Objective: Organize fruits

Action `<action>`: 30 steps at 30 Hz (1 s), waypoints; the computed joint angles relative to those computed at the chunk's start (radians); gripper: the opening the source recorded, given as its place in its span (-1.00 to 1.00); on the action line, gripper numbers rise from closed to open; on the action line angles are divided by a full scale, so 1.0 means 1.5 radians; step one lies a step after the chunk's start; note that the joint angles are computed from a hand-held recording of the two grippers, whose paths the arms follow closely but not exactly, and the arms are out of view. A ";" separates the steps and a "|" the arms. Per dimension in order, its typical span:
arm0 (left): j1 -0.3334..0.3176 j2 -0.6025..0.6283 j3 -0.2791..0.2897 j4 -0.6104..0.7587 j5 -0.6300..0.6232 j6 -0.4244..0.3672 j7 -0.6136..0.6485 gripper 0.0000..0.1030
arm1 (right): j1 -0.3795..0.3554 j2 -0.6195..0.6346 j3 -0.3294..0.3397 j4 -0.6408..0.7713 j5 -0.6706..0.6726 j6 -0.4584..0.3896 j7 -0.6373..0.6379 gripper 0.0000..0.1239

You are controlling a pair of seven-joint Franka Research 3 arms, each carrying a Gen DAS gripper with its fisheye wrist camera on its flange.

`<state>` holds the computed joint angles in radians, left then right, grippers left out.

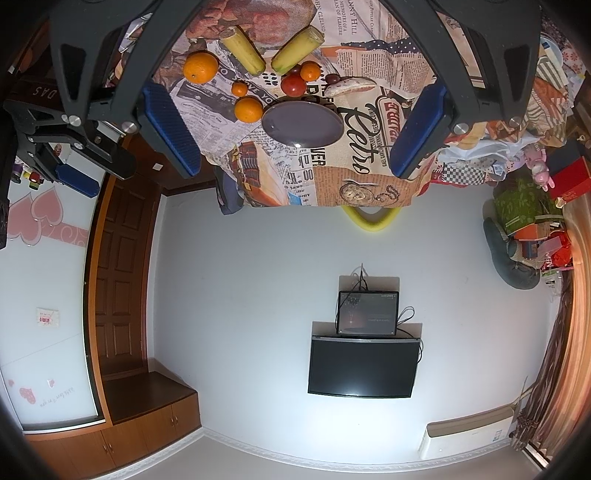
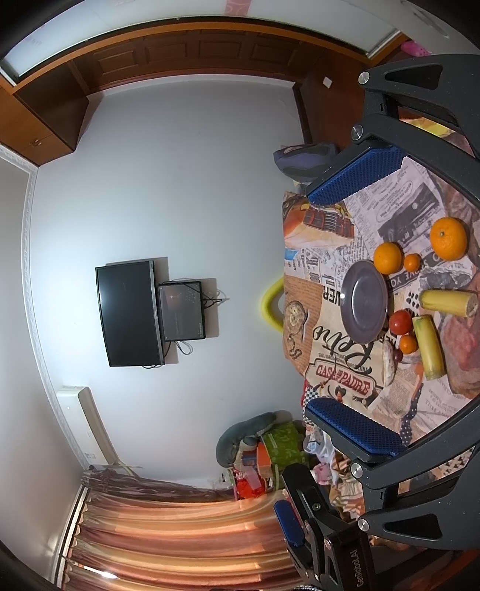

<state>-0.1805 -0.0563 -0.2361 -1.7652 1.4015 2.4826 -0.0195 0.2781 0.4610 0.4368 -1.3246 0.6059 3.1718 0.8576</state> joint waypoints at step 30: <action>0.031 0.220 0.072 0.104 -0.508 0.086 0.448 0.93 | 0.093 0.168 -0.250 0.215 -0.279 -0.372 0.365 0.66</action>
